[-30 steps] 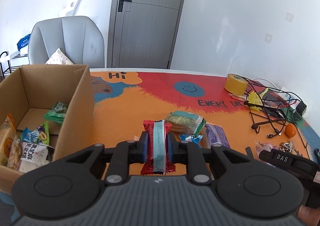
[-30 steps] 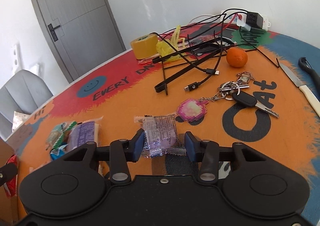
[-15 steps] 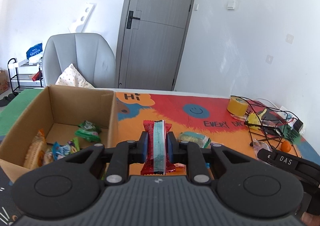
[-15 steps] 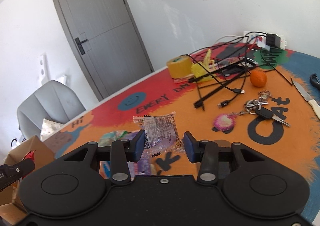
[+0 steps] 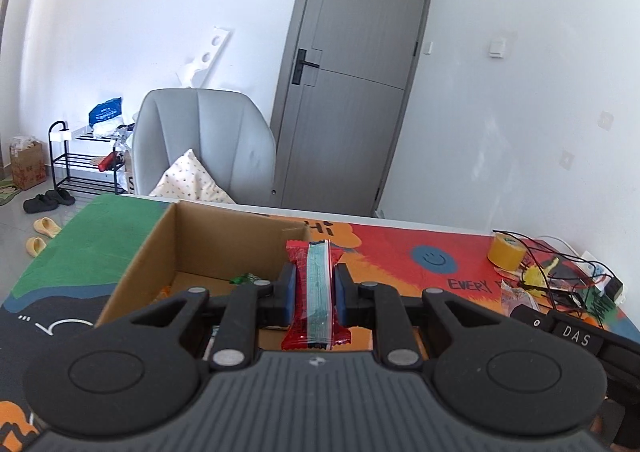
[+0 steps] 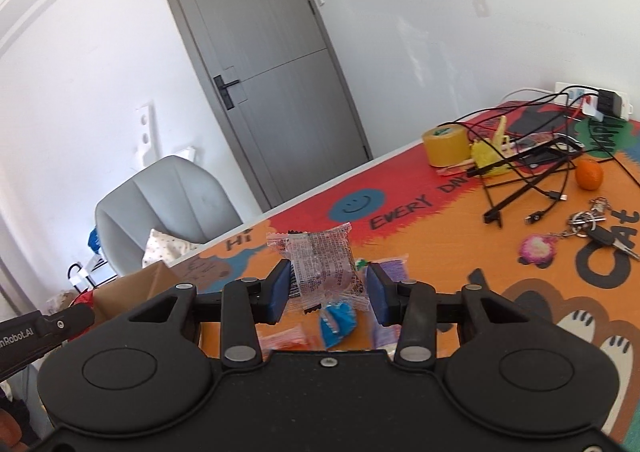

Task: Organize snacks
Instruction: 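Carry both held snacks into the cardboard box and open both grippers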

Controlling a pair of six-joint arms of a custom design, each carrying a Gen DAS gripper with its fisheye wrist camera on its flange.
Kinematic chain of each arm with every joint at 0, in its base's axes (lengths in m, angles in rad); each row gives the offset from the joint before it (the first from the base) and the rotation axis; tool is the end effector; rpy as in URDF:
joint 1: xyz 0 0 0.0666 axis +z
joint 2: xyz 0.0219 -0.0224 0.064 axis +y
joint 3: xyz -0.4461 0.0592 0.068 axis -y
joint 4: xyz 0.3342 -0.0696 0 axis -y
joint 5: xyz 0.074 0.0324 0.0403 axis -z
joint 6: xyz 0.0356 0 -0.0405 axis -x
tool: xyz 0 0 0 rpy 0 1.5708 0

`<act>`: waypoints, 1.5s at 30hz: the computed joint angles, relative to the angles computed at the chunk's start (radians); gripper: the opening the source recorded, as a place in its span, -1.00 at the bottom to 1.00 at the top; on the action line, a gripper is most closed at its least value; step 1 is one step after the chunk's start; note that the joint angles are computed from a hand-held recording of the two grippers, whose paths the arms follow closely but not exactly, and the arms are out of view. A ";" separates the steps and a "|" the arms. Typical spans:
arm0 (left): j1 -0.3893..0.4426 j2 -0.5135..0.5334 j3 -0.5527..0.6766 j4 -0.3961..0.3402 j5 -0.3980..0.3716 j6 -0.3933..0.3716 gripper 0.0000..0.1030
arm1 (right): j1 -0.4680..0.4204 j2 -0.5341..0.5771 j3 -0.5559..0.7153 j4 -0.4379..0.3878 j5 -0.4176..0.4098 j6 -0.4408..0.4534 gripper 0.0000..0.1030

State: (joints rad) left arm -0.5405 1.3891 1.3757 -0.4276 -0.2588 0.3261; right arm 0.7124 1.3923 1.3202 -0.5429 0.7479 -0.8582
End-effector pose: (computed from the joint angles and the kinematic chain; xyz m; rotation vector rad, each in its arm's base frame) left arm 0.3820 -0.2191 0.5307 0.0500 2.0078 -0.2963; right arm 0.3374 0.2589 0.4997 0.5432 1.9371 0.1749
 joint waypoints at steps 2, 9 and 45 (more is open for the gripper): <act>0.015 -0.008 -0.005 0.001 0.004 0.004 -0.64 | 0.011 0.013 0.018 0.002 -0.002 0.011 -0.20; 0.071 -0.029 -0.027 0.011 0.027 0.022 -0.64 | 0.043 0.054 0.078 0.013 -0.015 0.054 -0.20; 0.258 -0.008 -0.082 0.046 0.204 0.063 -0.47 | 0.069 0.269 0.311 0.021 -0.176 0.196 -0.10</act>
